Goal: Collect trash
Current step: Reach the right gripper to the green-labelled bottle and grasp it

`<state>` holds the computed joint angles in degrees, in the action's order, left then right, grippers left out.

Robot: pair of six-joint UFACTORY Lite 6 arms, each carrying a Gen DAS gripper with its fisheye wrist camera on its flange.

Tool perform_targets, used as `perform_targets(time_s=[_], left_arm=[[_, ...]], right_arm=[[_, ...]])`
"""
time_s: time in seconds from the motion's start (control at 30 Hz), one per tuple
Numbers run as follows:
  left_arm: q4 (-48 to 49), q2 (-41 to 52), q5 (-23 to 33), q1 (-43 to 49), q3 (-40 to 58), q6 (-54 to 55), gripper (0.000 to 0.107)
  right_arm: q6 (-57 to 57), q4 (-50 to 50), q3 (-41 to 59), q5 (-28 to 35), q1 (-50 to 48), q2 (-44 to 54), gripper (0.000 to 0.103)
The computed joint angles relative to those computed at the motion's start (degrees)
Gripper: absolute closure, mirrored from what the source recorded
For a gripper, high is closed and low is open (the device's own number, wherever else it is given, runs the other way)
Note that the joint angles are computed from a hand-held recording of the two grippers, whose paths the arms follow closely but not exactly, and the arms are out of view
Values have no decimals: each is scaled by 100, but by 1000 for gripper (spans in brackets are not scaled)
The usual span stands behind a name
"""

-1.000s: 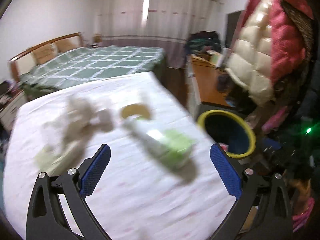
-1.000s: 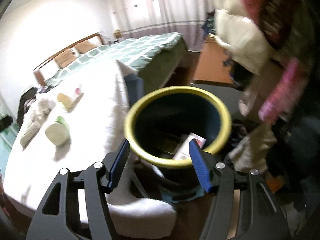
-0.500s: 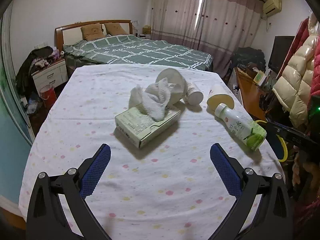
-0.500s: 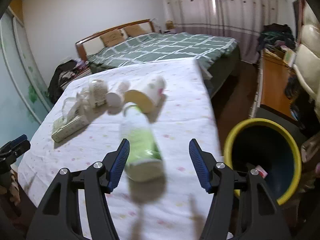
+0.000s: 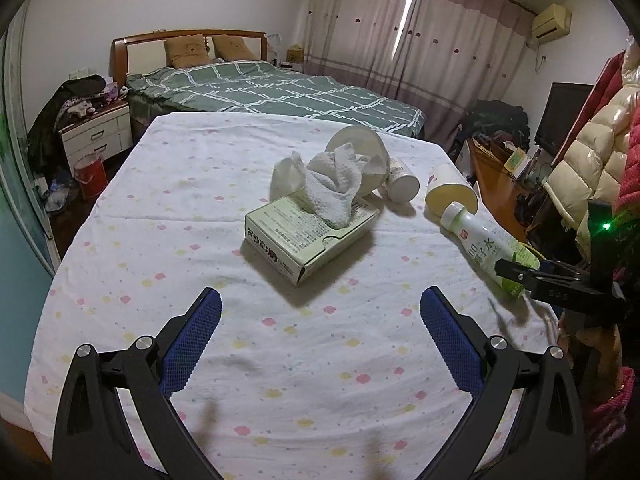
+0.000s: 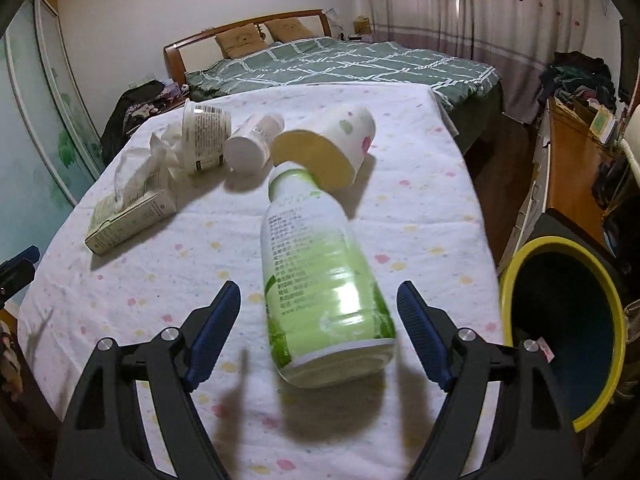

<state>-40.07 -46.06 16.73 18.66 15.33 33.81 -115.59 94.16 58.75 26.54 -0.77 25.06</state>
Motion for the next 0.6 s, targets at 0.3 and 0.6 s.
perform_targets(time_s=[0.3, 0.6], left_arm=[[53, 72, -66, -102, 2, -76, 9], [-43, 179, -163, -316, -16, -57, 9]], right_arm=[[357, -342, -71, 353, -260, -168, 53], [652, -752, -478, 905, -716, -1139, 53]])
